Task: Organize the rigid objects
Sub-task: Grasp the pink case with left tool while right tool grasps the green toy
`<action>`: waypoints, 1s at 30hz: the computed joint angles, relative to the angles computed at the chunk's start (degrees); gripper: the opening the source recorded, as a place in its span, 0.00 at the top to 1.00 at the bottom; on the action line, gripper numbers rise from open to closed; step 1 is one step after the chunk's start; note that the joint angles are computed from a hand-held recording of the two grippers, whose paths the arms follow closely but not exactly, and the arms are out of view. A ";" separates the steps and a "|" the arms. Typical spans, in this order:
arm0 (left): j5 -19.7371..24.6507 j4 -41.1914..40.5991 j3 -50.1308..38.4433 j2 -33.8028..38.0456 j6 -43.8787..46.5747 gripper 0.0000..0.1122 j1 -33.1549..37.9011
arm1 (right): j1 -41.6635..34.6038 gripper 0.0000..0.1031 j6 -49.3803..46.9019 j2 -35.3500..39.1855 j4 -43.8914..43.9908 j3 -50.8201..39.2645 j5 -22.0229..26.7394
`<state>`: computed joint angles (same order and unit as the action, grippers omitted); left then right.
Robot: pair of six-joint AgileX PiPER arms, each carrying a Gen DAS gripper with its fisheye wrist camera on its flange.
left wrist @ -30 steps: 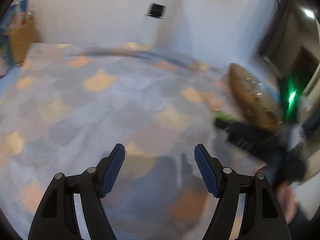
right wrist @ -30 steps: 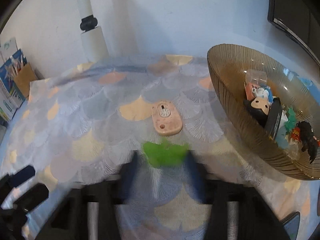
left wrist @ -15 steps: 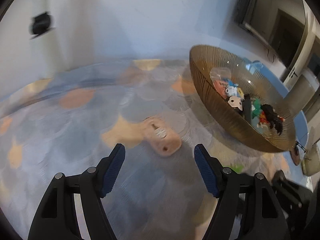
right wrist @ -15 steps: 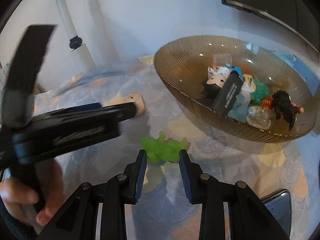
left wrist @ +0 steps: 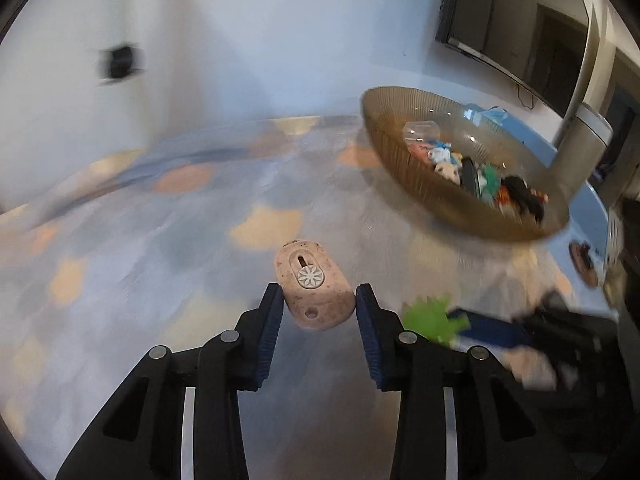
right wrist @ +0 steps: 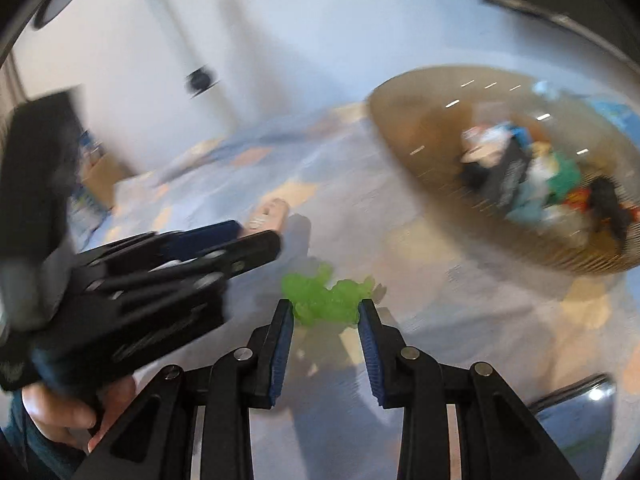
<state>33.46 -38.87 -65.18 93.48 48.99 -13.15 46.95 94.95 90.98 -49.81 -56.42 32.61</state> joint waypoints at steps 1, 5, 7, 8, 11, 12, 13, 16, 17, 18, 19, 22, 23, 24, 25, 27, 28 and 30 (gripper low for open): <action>-1.44 0.43 4.00 -3.55 0.65 0.69 1.98 | 0.33 0.69 -3.53 0.45 2.67 -0.68 -0.92; -10.91 0.48 18.07 -15.15 3.98 0.69 8.11 | 3.34 0.69 -11.72 3.06 7.26 -3.18 -1.31; -11.57 -4.04 21.53 -17.40 7.83 0.69 11.56 | 4.48 0.69 -13.30 3.13 8.32 -2.65 -1.54; -10.48 -8.07 22.73 -18.05 11.10 0.69 13.81 | 4.56 0.69 -13.29 2.34 8.43 -1.41 -1.88; -11.03 -13.16 22.59 -16.66 12.40 0.69 15.05 | 4.77 0.61 -12.15 0.81 9.01 0.64 -3.43; -11.74 -16.19 23.58 -17.01 15.13 0.69 16.00 | 4.98 0.57 -11.65 0.21 9.31 1.29 -3.92; -12.30 -16.97 23.98 -17.37 15.76 0.69 15.96 | 5.66 0.45 -10.06 -0.10 8.49 1.64 -3.42; -12.15 -24.90 26.01 -18.97 24.05 0.69 17.12 | 8.52 0.38 -4.09 0.96 4.27 0.78 0.87; -10.46 -25.42 25.97 -18.96 25.33 0.69 18.86 | 8.53 0.38 -4.10 1.63 4.38 -0.03 1.36; -9.51 -24.61 25.73 -18.78 24.44 0.69 19.62 | 8.24 0.38 -4.65 2.08 5.06 -0.80 1.57; -8.81 -24.08 25.12 -17.99 23.48 0.69 20.08 | 7.86 0.37 -5.24 2.86 6.08 -1.79 1.56; -8.81 -23.90 25.03 -17.96 22.36 0.69 20.43 | 8.42 0.37 -7.61 7.73 8.04 -9.03 8.55; -9.02 -23.59 24.99 -18.06 22.12 0.69 20.17 | 8.54 0.37 -9.16 9.45 8.83 -11.67 10.97; -9.17 -23.39 25.03 -18.17 21.99 0.69 19.94 | 8.80 0.37 -9.73 10.88 8.94 -13.63 12.99; -9.12 -23.44 25.10 -18.29 22.15 0.69 19.88 | 9.10 0.39 -9.31 11.58 8.36 -14.39 14.06; -8.21 -24.04 24.84 -17.98 22.68 0.69 20.67 | 10.04 0.49 -6.02 12.11 4.94 -14.12 14.55; -6.96 -24.53 24.55 -17.55 23.03 0.69 21.63 | 10.34 0.56 -4.59 11.87 3.50 -13.27 14.09; -4.73 -20.66 22.87 -16.29 19.09 0.64 23.03 | 10.71 0.58 -3.12 11.27 2.32 -12.43 13.88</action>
<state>28.73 -59.53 -42.31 77.19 68.09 9.89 57.65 91.84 102.24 -47.49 -68.85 46.49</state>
